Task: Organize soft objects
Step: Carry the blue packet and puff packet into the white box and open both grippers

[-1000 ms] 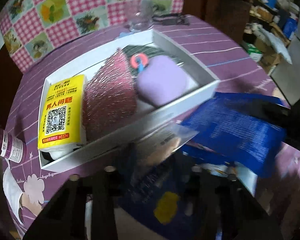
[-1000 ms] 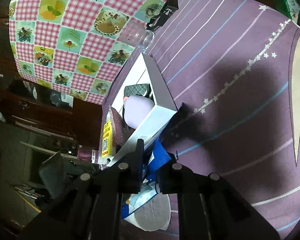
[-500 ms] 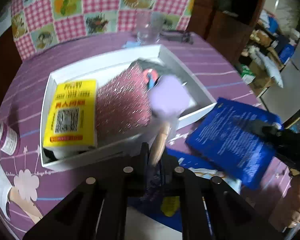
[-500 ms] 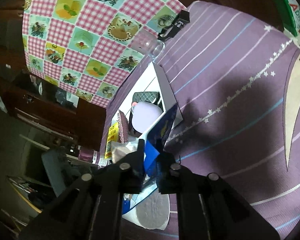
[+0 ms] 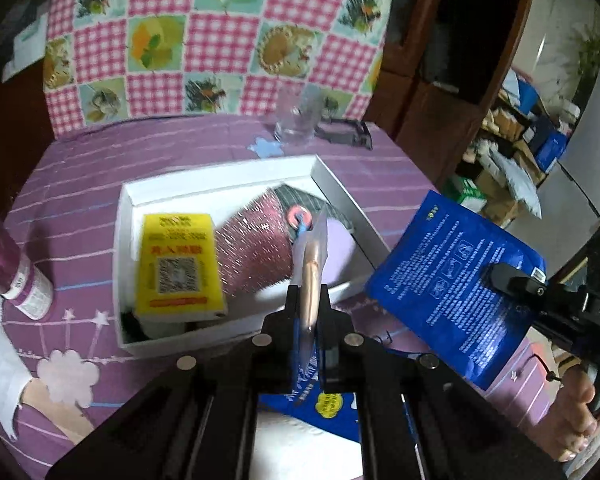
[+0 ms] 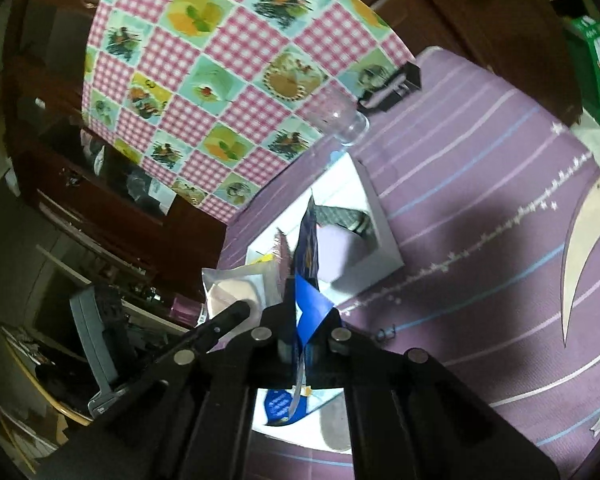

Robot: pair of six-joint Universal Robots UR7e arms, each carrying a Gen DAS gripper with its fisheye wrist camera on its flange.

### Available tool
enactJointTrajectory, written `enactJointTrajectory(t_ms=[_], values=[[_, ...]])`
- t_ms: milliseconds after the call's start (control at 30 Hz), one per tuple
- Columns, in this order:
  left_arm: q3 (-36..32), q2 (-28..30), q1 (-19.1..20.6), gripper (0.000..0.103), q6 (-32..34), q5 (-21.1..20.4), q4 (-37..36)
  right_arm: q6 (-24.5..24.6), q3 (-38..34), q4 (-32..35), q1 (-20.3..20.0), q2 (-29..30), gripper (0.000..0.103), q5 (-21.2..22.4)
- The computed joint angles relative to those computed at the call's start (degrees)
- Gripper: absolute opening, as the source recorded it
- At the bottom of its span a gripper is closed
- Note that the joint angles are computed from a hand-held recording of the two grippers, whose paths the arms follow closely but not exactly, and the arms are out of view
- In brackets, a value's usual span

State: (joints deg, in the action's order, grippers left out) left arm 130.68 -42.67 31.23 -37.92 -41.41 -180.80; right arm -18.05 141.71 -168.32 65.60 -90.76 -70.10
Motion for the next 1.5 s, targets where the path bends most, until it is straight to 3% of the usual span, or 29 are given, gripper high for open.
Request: enactJointTrajectory(t_ms=[167, 300, 367, 467, 533, 667, 833, 967, 1067, 1200, 1300, 1367, 1433, 1500], values=[[3.0, -1.2, -0.2, 0.005, 2.8, 2.7, -9.6, 3.2, -3.8, -0.1, 5.1, 1.8, 0.003, -4.1], [4.3, 0.7, 1.4, 0.005, 9.4, 4.3, -24.4, 5.8, -6.7, -2.2, 7.6, 5.0, 0.003, -3.3], [4.3, 1.4, 2.8, 0.005, 11.8, 3.0, -29.1, 7.3, -8.7, -3.3, 8.5, 8.1, 0.003, -1.3], [3.9, 2.6, 6.7, 0.005, 14.0, -2.5, -35.0, 9.1, -11.7, -5.3, 9.6, 13.6, 0.003, -0.2], [3.1, 2.9, 9.3, 0.005, 12.3, -3.7, -33.6, 10.3, -13.8, -6.2, 10.2, 17.6, 0.003, -0.4], [1.7, 2.4, 12.9, 0.005, 6.1, -2.1, -25.2, 12.3, -17.7, -5.6, 11.3, 23.8, 0.003, -1.2], [2.0, 1.6, 15.5, 0.005, 4.1, -3.3, -24.1, 11.4, -19.3, -5.1, 13.2, 27.6, 0.003, -3.7], [1.0, 1.9, 16.3, 0.005, 3.9, -4.9, -21.8, 12.6, -20.5, -4.2, 13.8, 30.0, 0.003, -9.2], [-0.1, 2.5, 15.7, 0.005, 3.6, -3.6, -19.1, 13.2, -21.0, -3.9, 13.7, 30.7, 0.003, -12.5], [-0.2, 1.5, 13.9, 0.008, 1.3, -1.0, -14.0, 12.8, -20.5, -3.7, 12.6, 30.1, 0.003, -9.7], [0.0, 0.0, 12.5, 0.026, 0.2, 0.1, -10.5, 11.1, -18.9, -6.4, 13.0, 28.9, 0.003, -7.3], [0.7, -0.6, 11.8, 0.057, 0.9, -0.4, -12.1, 10.0, -18.5, -7.4, 13.7, 28.8, 0.003, -6.6], [1.4, -1.3, 11.1, 0.075, 0.4, -0.2, -13.0, 9.4, -18.4, -6.7, 14.4, 29.0, 0.003, -6.1], [1.8, -2.2, 10.0, 0.078, -2.3, 2.7, -10.4, 9.2, -18.6, -6.8, 14.8, 29.9, 0.003, -6.9]])
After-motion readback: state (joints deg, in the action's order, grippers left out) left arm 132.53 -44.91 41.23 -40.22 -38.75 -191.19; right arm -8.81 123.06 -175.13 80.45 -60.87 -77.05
